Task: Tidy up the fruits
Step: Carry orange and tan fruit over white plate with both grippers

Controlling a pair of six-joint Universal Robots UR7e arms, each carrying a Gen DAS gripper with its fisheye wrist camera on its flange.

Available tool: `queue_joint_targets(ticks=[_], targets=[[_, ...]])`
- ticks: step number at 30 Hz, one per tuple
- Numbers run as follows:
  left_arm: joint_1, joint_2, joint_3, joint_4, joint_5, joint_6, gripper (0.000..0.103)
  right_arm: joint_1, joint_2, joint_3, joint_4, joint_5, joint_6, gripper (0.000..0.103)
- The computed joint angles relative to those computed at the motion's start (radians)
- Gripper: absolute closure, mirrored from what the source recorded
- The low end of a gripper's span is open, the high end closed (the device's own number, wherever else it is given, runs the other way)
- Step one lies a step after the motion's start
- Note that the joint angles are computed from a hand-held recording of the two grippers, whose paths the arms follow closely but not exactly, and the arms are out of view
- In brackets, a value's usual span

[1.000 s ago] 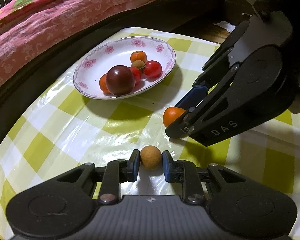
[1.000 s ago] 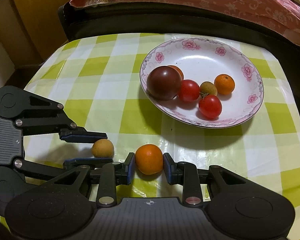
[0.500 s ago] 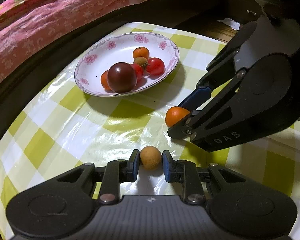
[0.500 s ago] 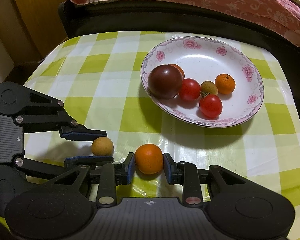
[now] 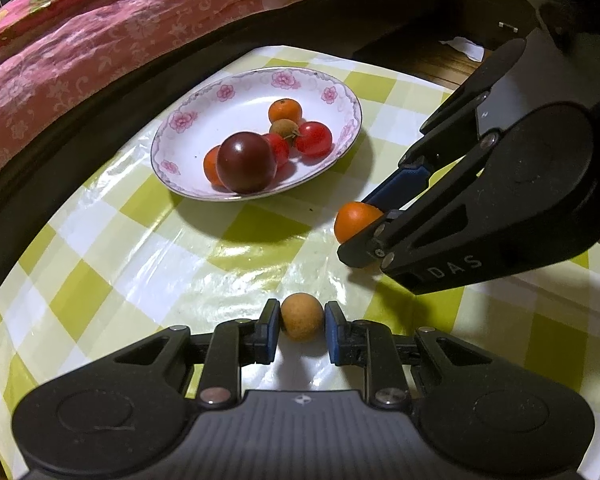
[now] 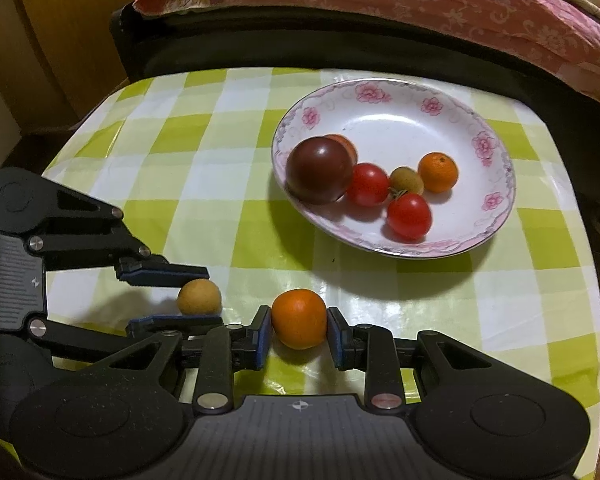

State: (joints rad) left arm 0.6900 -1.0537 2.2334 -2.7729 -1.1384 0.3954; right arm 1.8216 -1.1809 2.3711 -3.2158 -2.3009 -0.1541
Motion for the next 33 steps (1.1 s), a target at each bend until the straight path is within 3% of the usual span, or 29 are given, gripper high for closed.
queue_joint_targets(ticks=[33], targets=[[-0.005,0.094,-0.115,-0.102,-0.015,0.013,0.072,0.007,-0.051,-0.007,-0.131,-0.034,-0.012,0.078]])
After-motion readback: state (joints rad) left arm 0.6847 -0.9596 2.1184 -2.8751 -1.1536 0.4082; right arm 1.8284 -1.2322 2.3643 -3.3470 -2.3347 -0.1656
